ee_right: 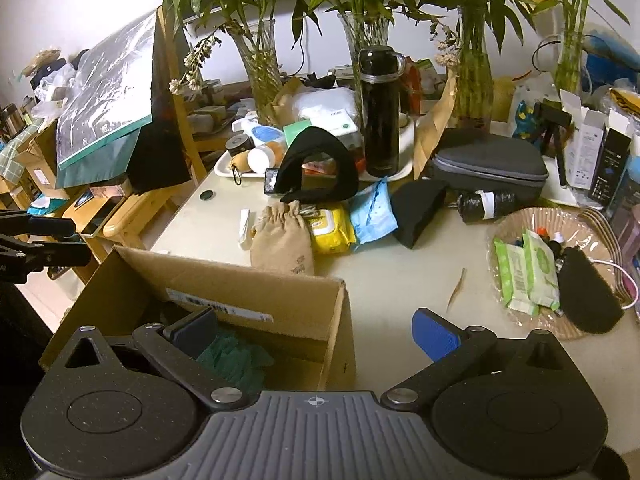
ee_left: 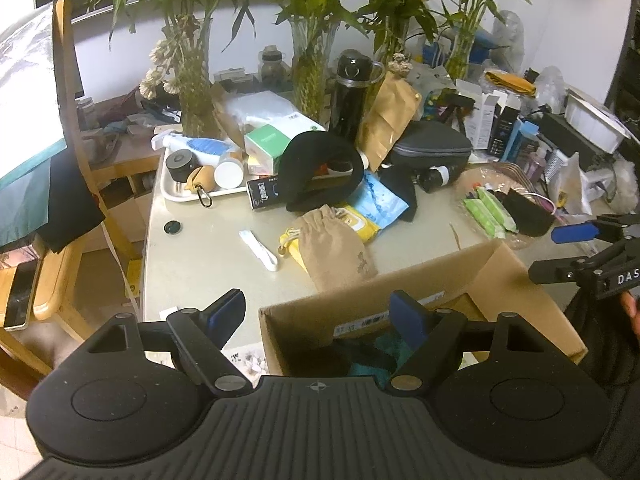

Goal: Organize soft objects
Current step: 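Lower the left tool onto the white strap and close on it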

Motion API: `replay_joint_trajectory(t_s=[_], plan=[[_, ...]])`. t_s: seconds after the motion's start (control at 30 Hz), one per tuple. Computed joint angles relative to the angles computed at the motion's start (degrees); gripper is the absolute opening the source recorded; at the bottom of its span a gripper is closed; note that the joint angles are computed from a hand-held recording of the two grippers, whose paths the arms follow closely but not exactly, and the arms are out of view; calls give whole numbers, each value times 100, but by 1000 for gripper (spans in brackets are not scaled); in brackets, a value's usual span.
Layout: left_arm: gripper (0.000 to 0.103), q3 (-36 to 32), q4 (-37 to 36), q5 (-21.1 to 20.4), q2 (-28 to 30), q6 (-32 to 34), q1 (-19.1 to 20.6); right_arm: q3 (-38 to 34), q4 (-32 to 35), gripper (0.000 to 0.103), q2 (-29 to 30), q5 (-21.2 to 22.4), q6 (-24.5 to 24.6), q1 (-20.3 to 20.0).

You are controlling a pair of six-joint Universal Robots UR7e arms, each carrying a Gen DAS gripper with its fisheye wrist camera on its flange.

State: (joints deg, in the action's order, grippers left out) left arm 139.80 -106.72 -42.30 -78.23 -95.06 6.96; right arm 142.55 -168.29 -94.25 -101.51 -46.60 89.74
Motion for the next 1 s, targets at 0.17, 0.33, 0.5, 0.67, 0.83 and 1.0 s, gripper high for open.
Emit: replay_joint_trajectory(t_s=[0.17, 0.33, 0.5, 0.67, 0.83, 1.0], plan=[[79, 50, -332, 160, -14, 350, 203, -144, -177, 103, 251, 42, 85, -21], [79, 149, -850, 323, -21, 777, 410, -283, -274, 103, 507, 118, 95, -37], [79, 148, -1265, 435, 21, 1312, 702, -424, -362, 103, 782, 269, -46, -48], [79, 129, -1729, 445, 27, 1896, 1043, -617, -464, 103, 1109, 377, -108, -96], [79, 88, -1945, 544, -24, 2314, 1398, -832, -569, 103, 1425, 324, -248, -78], [79, 81, -2512, 579, -76, 2930, 1911, -1077, -613, 103, 1718, 378, -314, -77]])
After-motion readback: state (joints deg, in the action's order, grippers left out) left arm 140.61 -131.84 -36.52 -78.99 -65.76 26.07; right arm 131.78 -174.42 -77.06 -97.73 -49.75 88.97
